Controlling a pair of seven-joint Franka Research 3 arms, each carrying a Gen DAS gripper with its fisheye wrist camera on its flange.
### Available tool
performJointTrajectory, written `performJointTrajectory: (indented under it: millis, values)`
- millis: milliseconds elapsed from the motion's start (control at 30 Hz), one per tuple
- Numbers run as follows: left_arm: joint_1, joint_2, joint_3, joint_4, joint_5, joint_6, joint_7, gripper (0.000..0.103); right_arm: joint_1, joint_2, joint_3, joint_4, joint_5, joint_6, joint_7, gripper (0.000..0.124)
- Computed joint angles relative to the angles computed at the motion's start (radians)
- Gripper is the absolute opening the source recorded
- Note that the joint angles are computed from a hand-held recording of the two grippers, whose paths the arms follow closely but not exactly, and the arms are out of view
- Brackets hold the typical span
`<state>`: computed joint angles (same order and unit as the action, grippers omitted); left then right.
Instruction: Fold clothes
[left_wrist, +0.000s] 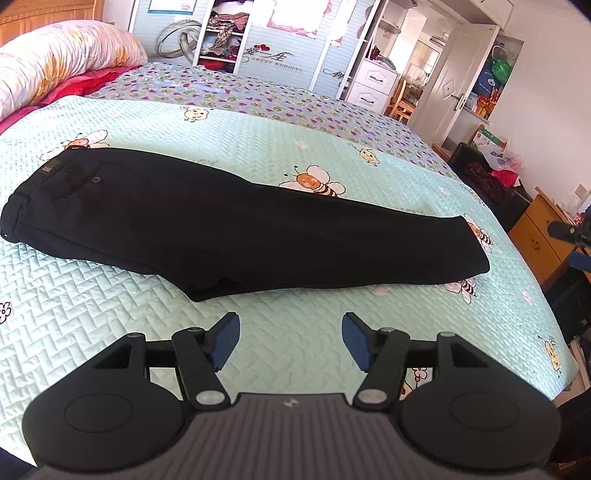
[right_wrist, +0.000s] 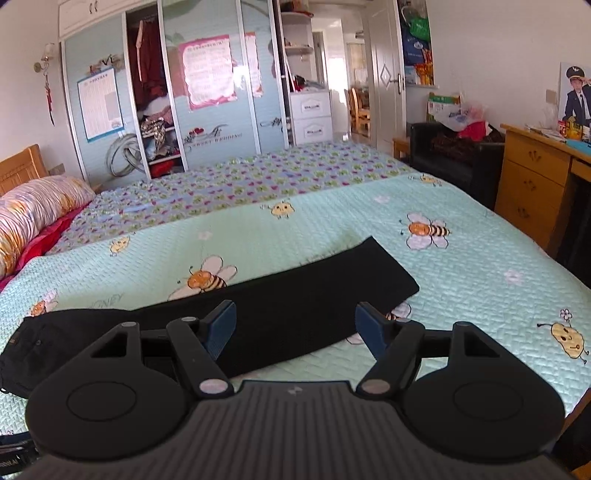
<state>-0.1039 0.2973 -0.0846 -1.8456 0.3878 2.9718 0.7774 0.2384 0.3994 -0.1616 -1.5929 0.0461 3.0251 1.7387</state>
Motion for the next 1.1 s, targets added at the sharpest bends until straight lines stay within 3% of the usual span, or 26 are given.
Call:
performJointTrajectory:
  millis: [100, 667, 700, 867, 967, 1100]
  values:
    - [0.004, -0.001, -0.005, -0.001, -0.008, -0.001, 0.007, 0.064, 0.015, -0.010, -0.016, -0.011, -0.011, 0.010, 0.012, 0.074]
    - [0.018, -0.011, -0.026, -0.018, -0.046, -0.015, 0.042, 0.064, -0.025, -0.027, 0.050, -0.029, 0.053, 0.015, -0.048, 0.074]
    - [0.019, -0.011, -0.028, -0.019, -0.051, -0.017, 0.045, 0.064, -0.038, -0.025, 0.067, -0.025, 0.067, 0.010, -0.064, 0.074]
    - [0.022, -0.012, -0.033, -0.026, -0.071, -0.020, 0.058, 0.065, -0.224, 0.003, 0.289, 0.037, 0.334, -0.093, -0.275, 0.074]
    - [0.023, -0.016, -0.033, -0.034, -0.078, -0.018, 0.062, 0.065, -0.204, 0.019, 0.269, 0.058, 0.385, -0.134, -0.298, 0.074]
    - [0.028, -0.016, -0.037, -0.041, -0.091, -0.018, 0.072, 0.066, -0.233, 0.034, 0.316, 0.087, 0.507, -0.188, -0.410, 0.074]
